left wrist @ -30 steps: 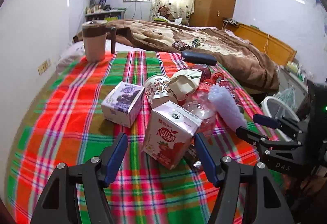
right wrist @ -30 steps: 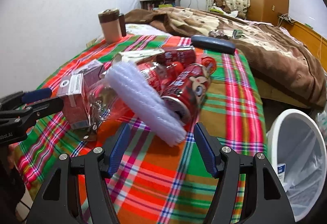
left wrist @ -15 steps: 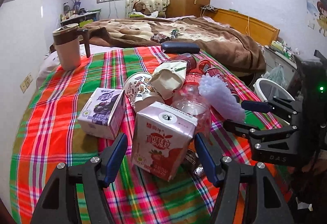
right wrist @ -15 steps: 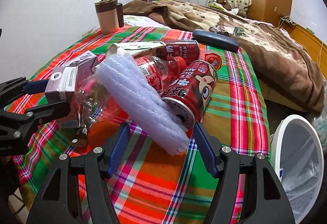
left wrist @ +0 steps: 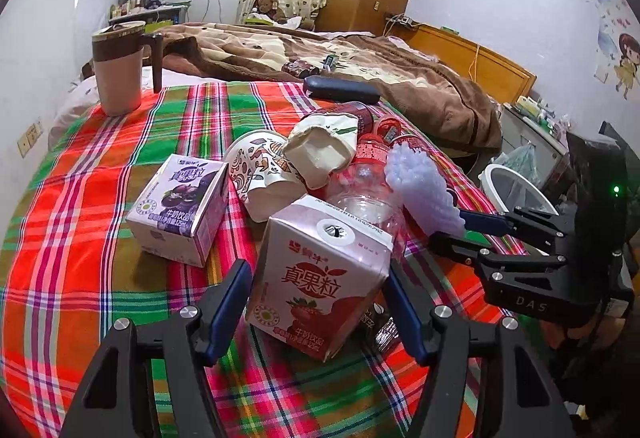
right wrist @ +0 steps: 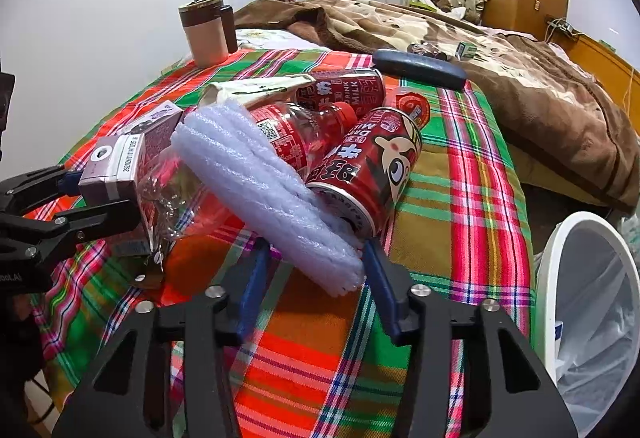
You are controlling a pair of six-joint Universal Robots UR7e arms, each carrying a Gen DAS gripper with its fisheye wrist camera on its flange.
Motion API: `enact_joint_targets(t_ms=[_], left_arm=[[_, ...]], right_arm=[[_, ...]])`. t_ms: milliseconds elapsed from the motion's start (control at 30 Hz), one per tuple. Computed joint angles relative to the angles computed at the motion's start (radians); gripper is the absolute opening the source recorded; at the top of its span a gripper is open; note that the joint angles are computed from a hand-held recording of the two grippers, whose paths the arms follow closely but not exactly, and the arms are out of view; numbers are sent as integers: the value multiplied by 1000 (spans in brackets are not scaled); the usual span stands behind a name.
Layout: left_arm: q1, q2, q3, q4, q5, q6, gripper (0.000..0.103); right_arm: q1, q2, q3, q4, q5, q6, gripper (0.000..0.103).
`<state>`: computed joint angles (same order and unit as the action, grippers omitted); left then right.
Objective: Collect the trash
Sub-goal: 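Grasp the strawberry juice carton with the left tool while the right tool grasps the foam net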
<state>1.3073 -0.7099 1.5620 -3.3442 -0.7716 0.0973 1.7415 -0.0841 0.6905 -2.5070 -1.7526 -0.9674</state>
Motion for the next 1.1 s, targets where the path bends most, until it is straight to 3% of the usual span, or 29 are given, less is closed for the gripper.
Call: enact_joint_targets(t_ms=[133,267,1100], left_arm=[[-5,1,5,-8,9,-4,66],[-9,1,10,-24,19,-5,65],[-84,15,20,-75,83,11,65]], right_arm=[[-2,-5,5,8,9,2,34],[-4,-7,7,7,17,-2,16],[-30,-89,74,72,145,53,12]])
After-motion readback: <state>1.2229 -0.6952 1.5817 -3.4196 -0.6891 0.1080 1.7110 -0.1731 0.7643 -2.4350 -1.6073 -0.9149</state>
